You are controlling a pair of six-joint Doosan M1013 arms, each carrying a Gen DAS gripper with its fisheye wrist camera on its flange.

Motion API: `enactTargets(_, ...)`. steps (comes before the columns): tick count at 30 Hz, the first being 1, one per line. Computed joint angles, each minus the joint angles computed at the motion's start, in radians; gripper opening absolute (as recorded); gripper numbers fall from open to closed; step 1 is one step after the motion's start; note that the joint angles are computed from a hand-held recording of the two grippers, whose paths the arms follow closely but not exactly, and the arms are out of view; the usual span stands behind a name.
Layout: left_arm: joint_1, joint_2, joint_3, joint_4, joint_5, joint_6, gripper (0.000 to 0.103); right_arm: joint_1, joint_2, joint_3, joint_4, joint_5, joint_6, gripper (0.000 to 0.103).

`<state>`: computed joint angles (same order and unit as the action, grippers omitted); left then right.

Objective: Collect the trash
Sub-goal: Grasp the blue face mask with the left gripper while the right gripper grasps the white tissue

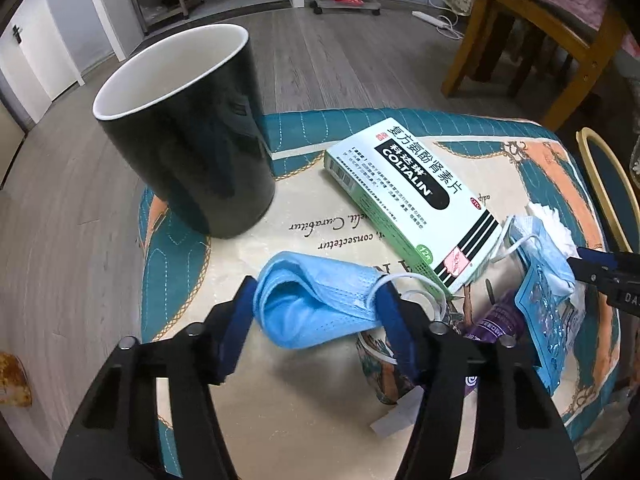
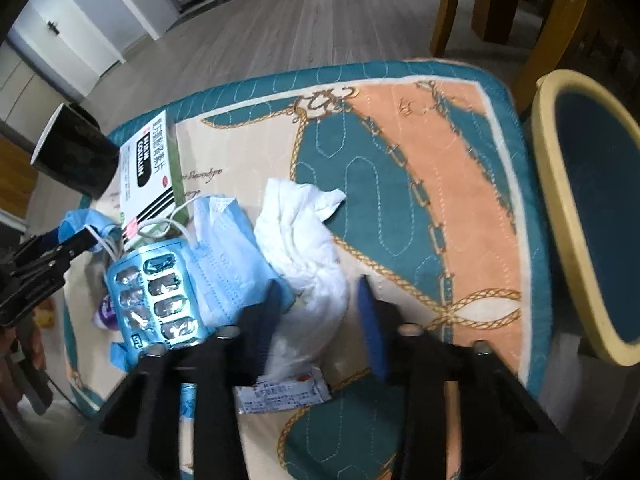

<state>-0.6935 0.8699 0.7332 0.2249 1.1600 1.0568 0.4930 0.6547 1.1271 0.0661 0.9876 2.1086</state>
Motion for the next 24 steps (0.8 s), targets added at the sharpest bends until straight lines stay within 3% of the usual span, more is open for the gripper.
enactTargets(1,-0.001,0.0,-0.001,0.002,0.002,-0.001,0.051,-0.001,0.0,0.0,0.002,0.0,0.0,0.021)
enactTargets(5,0.0,-0.002,-0.004,0.006,0.008,-0.002,0.02,0.002,-0.011,0.009,-0.01,-0.022,0.01,0.016)
enactTargets(24,-0.039,-0.049,0.018,0.081,-0.022,0.034,0.018,0.013,-0.079,0.058,-0.116,-0.083,0.077,0.016)
